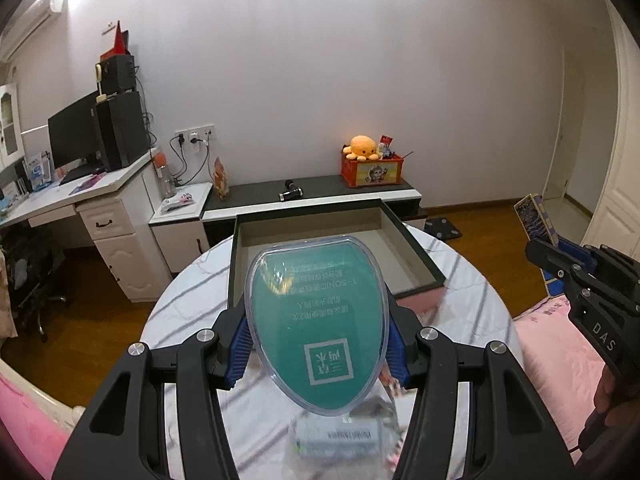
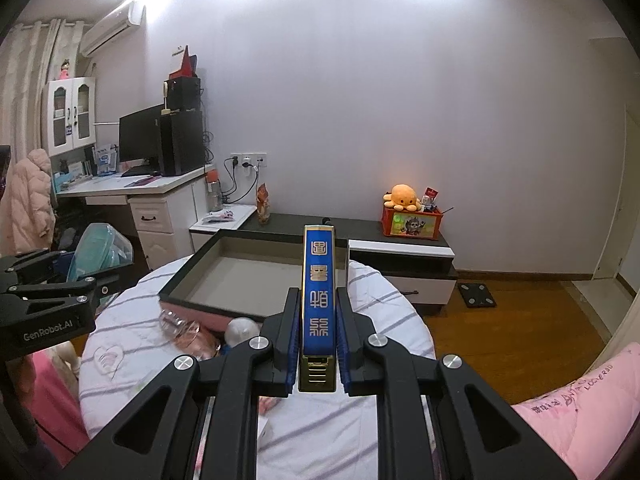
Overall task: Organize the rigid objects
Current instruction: 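Carry both items into the pink box and open both tools to release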
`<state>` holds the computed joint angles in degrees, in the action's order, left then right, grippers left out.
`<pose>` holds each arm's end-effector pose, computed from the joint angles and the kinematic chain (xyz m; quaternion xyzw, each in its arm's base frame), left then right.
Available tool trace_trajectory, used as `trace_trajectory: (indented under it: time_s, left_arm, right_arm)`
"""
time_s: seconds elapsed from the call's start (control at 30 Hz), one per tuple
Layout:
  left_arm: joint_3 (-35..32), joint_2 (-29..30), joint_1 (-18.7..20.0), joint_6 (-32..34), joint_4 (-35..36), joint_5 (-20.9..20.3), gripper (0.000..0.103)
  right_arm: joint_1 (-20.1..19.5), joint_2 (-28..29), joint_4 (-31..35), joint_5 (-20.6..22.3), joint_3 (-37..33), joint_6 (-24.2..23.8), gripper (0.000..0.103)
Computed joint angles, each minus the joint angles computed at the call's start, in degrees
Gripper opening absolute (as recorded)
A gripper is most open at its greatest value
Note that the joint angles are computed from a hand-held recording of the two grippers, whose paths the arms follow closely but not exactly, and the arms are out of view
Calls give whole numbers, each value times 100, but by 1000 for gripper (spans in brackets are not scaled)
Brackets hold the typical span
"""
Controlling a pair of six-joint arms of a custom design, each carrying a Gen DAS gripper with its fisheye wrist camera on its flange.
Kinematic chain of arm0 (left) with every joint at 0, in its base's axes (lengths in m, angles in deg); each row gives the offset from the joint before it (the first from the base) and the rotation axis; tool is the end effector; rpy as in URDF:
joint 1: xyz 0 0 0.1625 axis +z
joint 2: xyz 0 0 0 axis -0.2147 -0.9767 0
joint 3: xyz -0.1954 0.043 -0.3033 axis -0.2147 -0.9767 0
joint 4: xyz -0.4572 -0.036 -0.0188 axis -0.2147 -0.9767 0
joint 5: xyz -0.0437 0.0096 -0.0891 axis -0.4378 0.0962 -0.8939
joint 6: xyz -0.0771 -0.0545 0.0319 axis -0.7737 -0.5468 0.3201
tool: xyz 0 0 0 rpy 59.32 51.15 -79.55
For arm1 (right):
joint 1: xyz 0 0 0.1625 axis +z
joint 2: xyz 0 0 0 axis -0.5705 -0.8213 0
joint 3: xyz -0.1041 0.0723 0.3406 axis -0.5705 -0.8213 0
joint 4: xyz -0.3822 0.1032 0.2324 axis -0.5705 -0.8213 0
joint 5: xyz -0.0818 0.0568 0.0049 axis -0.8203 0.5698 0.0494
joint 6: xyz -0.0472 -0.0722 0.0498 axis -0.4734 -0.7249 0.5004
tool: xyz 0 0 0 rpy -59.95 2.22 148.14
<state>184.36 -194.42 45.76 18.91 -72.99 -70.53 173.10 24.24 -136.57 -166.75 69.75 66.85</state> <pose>-0.1059 -0.3375 0.4586 0.1950 0.8128 -0.4329 0.3375 0.4736 -0.3403 0.0561 0.3305 -0.7947 0.4392 0.2575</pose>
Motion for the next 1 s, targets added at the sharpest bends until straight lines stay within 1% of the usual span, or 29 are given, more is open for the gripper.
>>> trace_trajectory:
  time_s: [0.1, 0.17, 0.23, 0.33, 0.43, 0.53, 0.67, 0.8, 0.87, 1.0]
  left_arm:
    - [-193, 621, 538, 801, -1130, -304, 56]
    - [-374, 1053, 886, 1111, -1634, -459, 56]
    - [-574, 1517, 1240, 1391, -2078, -566, 55]
    - [-830, 2025, 1633, 1606, -2387, -708, 56]
    - [-1252, 2612, 2088, 1710, -2454, -1025, 55]
    - [-1549, 3103, 2428, 1809, -2446, -1098, 56]
    - [-1919, 3625, 2842, 1757, -2273, -1319, 55]
    - [-2171, 3933, 3081, 1663, -2082, -1405, 55]
    - [-2246, 3990, 3163, 1608, -1994, -1517, 55]
    - [-2283, 4012, 3223, 1562, -1950, -1515, 55]
  right_arm:
    - [-195, 133, 193, 96, -273, -43, 15]
    - [-326, 253, 376, 155, -486, -59, 15]
    - [-450, 334, 599, 248, -661, -26, 15]
    - [-657, 517, 943, 407, -961, -12, 15]
    - [-870, 689, 1402, 564, -1270, 82, 15]
    - [-1038, 934, 1853, 639, -1634, 155, 15]
    - [-1245, 1176, 2394, 785, -1998, 227, 15]
    - [-1409, 1352, 2845, 870, -2275, 321, 15]
    - [-1438, 1389, 2993, 896, -2349, 356, 15]
    - [-1458, 1430, 3146, 922, -2436, 392, 15]
